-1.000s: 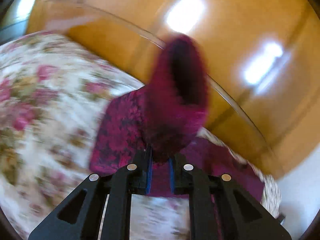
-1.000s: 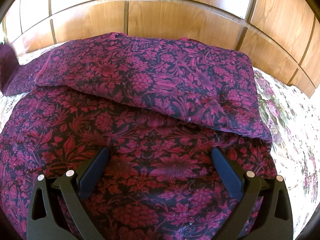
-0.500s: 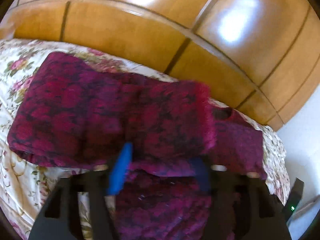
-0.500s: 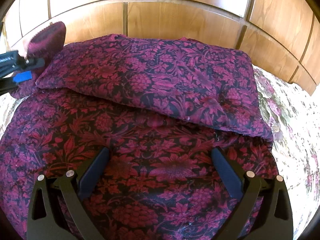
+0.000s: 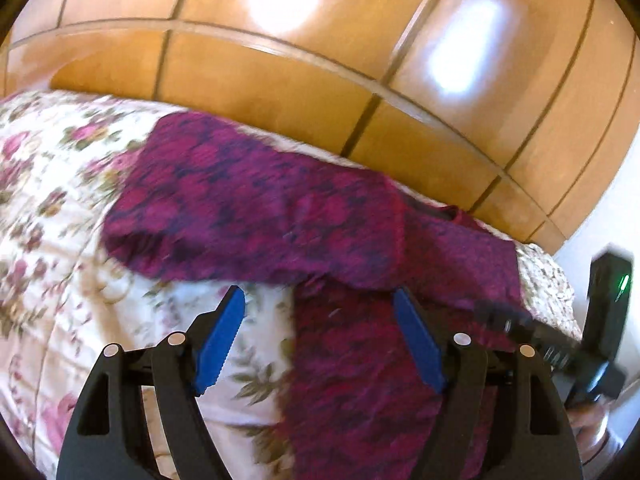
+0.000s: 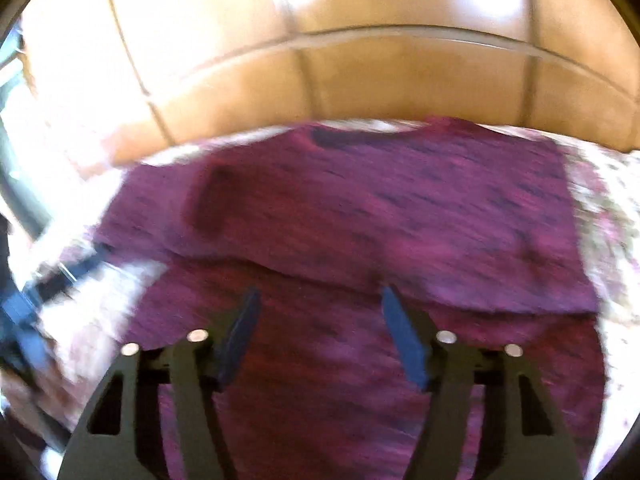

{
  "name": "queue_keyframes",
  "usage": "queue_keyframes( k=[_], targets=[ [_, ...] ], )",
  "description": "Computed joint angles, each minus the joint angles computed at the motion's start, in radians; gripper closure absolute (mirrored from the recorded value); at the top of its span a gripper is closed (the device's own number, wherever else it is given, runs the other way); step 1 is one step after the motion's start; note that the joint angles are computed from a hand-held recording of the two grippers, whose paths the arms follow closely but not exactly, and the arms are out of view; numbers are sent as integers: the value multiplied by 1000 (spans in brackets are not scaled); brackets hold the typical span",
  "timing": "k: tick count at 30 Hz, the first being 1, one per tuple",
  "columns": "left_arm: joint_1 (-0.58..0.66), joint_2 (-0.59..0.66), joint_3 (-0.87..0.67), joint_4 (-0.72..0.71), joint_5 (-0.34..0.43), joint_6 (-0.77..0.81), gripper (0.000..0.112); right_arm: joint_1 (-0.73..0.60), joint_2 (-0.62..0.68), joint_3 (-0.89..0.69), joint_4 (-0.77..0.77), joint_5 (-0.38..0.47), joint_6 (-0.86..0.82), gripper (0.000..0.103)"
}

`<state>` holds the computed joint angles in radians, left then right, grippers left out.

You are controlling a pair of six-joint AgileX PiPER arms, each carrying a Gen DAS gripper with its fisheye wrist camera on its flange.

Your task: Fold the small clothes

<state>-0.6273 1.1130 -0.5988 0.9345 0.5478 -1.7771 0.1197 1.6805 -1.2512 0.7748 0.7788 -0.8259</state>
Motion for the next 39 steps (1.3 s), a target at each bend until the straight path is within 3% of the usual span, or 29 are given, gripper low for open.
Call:
queue_keyframes(
  k=[4, 7, 8, 9, 10, 12, 16, 23, 29, 39],
  targets=[
    [37, -32, 32, -84, 58, 24, 36, 125, 108, -154, -31, 36, 148, 43],
    [88, -31, 41, -146, 76, 55, 37, 219, 216, -300, -148, 48, 308, 43],
    [124, -36, 49, -180, 54, 76, 37, 243, 245, -336, -191, 46, 356, 49],
    [147, -38, 55, -201, 35, 88, 37, 265, 275, -374, -229, 42, 387, 70],
    [158, -36, 58, -209, 22, 87, 37, 279, 283, -386, -253, 36, 403, 80],
    [167, -19, 48, -215, 20, 82, 36, 293, 254, -382, -293, 4, 417, 94],
    [161, 47, 4, -200, 19, 54, 37, 252, 111, -271, -223, -103, 282, 95],
    [156, 244, -157, -239, 64, 82, 36, 95, -17, -222, -91, -125, 147, 95],
    [148, 383, -283, -298, 167, 169, 36, -68, -42, -208, -25, -131, 72, 96],
    [163, 420, -312, -309, 190, 202, 35, -283, 104, -157, -146, -131, 149, 97]
  ],
)
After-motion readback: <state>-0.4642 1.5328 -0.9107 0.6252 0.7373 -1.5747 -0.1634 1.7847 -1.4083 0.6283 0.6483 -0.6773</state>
